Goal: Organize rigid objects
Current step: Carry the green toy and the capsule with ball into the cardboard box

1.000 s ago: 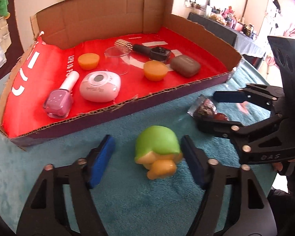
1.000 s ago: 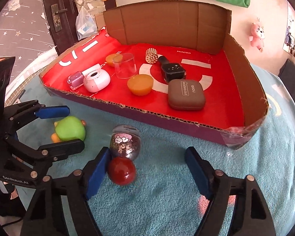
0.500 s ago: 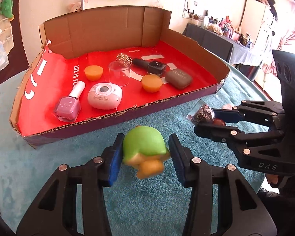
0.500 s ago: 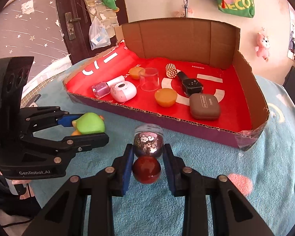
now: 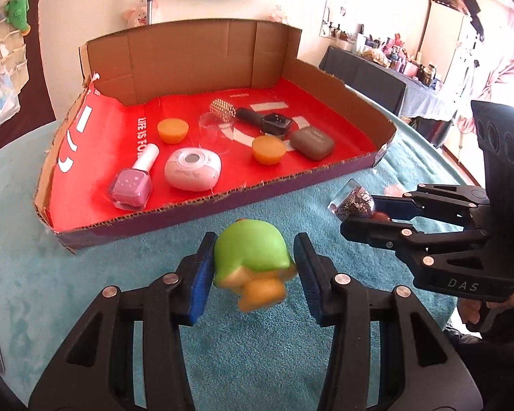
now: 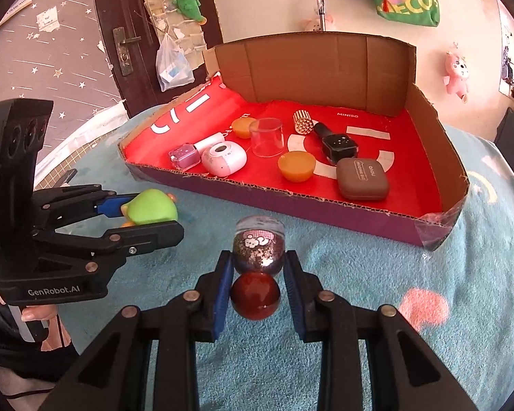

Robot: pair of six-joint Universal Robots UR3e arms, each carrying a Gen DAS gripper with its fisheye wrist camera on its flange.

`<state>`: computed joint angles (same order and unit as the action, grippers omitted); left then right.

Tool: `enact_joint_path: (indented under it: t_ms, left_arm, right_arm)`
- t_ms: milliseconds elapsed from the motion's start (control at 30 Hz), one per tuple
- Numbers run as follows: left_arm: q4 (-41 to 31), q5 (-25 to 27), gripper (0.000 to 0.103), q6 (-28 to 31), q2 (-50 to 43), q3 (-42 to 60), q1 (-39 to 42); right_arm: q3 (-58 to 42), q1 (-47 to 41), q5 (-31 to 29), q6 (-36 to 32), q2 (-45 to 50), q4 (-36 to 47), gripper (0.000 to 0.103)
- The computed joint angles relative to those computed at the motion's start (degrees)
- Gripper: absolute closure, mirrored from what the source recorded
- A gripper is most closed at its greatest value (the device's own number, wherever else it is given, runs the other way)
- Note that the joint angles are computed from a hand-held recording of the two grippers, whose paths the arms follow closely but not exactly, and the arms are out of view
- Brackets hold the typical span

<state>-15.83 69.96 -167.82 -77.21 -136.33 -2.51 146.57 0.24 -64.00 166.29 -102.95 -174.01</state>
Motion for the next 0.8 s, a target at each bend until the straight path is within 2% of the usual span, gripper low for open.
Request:
enact_joint_path:
  t_ms: [100, 267, 500, 633, 800]
  left_arm:
    - [-4.73, -2.25, 0.06, 0.83, 3.14, 2.32, 2.84]
    - [-10.29, -0.4, 0.06, 2.12, 1.11, 12.19, 5.33]
    - [-22.44, 1.99, 0.06, 4.19, -14.84, 34.39, 7.85]
    - [-27.2, 8.07, 0.06, 4.4, -25.22, 45.98, 5.71]
    - [-31.73, 13.15, 0.06, 3.94, -34.7, 56.15, 3.05]
  right_arm:
    - [-1.13, -2.38, 3.18, -0.18, -3.3, 3.57, 0.071]
    - [-11.37, -2.96, 3.91, 0.55, -2.77, 11.29, 0.071]
    - [-33.44, 0.52, -3.09, 2.73, 12.89, 18.9, 0.071]
    - [-46.92, 2.28, -7.96, 4.5, 23.41, 23.49, 0.071]
    - [-64.2, 5.33, -14.66, 5.66, 35.44, 31.22, 0.071]
